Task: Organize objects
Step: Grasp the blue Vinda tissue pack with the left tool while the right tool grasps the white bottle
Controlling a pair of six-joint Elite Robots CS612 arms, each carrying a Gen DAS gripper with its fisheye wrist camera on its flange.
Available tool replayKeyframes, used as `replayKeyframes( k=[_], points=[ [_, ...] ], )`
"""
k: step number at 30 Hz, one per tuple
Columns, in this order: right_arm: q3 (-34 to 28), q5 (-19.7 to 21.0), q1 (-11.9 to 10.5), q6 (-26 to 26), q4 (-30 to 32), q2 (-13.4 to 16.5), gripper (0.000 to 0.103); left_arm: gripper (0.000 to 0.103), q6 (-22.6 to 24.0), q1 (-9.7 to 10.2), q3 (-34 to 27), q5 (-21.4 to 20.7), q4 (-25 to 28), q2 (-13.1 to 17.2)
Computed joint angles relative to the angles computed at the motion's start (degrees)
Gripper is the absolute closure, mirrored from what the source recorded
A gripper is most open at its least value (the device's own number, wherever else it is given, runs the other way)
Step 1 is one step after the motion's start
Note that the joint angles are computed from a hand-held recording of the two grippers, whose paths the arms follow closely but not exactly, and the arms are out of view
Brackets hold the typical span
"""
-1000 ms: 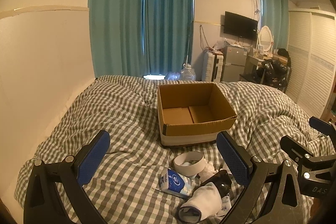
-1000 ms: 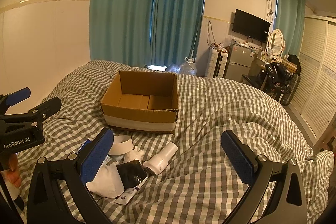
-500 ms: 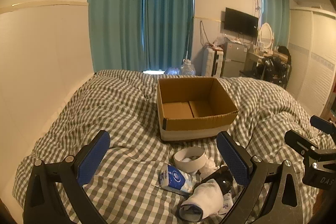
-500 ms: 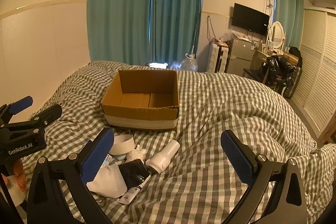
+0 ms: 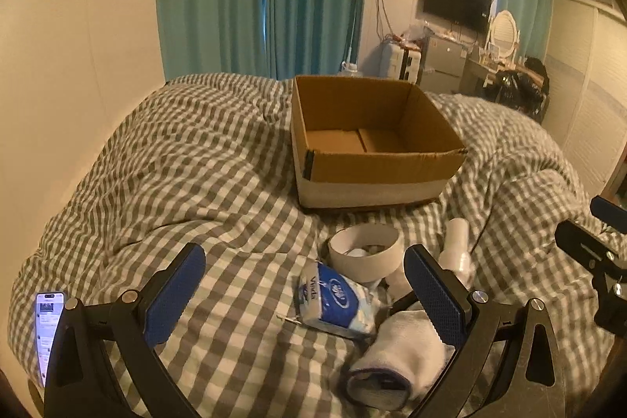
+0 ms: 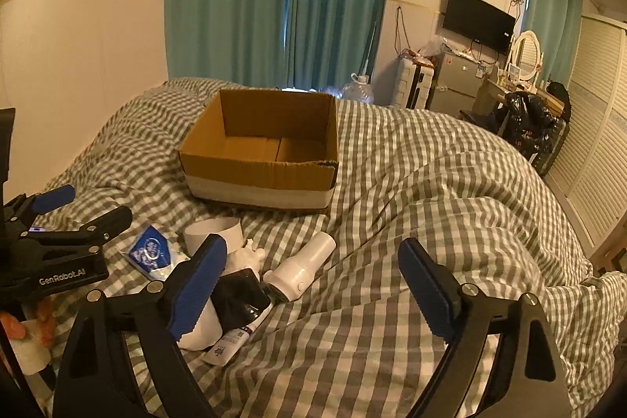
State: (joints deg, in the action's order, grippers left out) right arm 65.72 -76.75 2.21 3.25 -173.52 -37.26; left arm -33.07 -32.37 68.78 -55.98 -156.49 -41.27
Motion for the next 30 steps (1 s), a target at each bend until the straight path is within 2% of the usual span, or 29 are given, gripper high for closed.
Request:
replayKeyframes(
  k=[5, 7, 9, 11, 16, 19, 20, 22, 24, 27, 30],
  points=[
    [-5.9, 1.5, 0.1, -0.4, 7.3, 3.2, 0.017, 0.003, 0.4, 0.84, -2.2, -4.1, 3.3, 1.4],
    [-8.9, 2.2, 0.2, -2.5, 11.5, 4.7, 0.022, 0.015, 1.4, 1.25, -3.6, -6.8, 5.3, 2.2],
    [-12.0, 3.4, 0.4, -4.3, 15.7, 6.2, 0.032, 0.031, 1.7, 1.82, -5.3, -9.9, 8.6, 3.2],
    [-13.9, 4.4, 0.4, -5.3, 18.7, 7.3, 0.034, 0.039, 1.2, 2.44, -6.5, -13.5, 11.8, 4.0],
    [-21.2, 6.2, 0.4, -4.9, 31.0, 11.2, 0.043, 0.039, 0.6, 3.05, -8.8, -15.8, 16.6, 5.3],
    [-25.3, 7.9, 0.2, -4.3, 36.7, 13.5, 0.045, 0.039, 3.1, 2.73, -11.7, -15.6, 19.7, 6.8],
    [-26.8, 8.5, 0.2, -4.6, 38.4, 14.3, 0.045, 0.040, 4.2, 2.80, -12.5, -16.8, 19.9, 7.3],
    [-29.8, 8.7, 0.5, -6.1, 41.4, 15.8, 0.045, 0.048, 5.4, 3.03, -13.7, -18.5, 20.3, 7.9],
    [-33.5, 8.5, 0.9, -7.6, 45.2, 17.7, 0.046, 0.060, 6.2, 3.29, -14.0, -20.1, 19.7, 8.1],
    [-35.9, 7.5, 1.2, -7.0, 46.7, 19.0, 0.046, 0.070, 5.7, 3.71, -13.2, -22.7, 17.7, 7.9],
    [-36.2, 9.1, 1.1, -6.3, 46.8, 19.3, 0.049, 0.075, 5.5, 3.68, -12.0, -22.6, 15.9, 7.3]
  ],
)
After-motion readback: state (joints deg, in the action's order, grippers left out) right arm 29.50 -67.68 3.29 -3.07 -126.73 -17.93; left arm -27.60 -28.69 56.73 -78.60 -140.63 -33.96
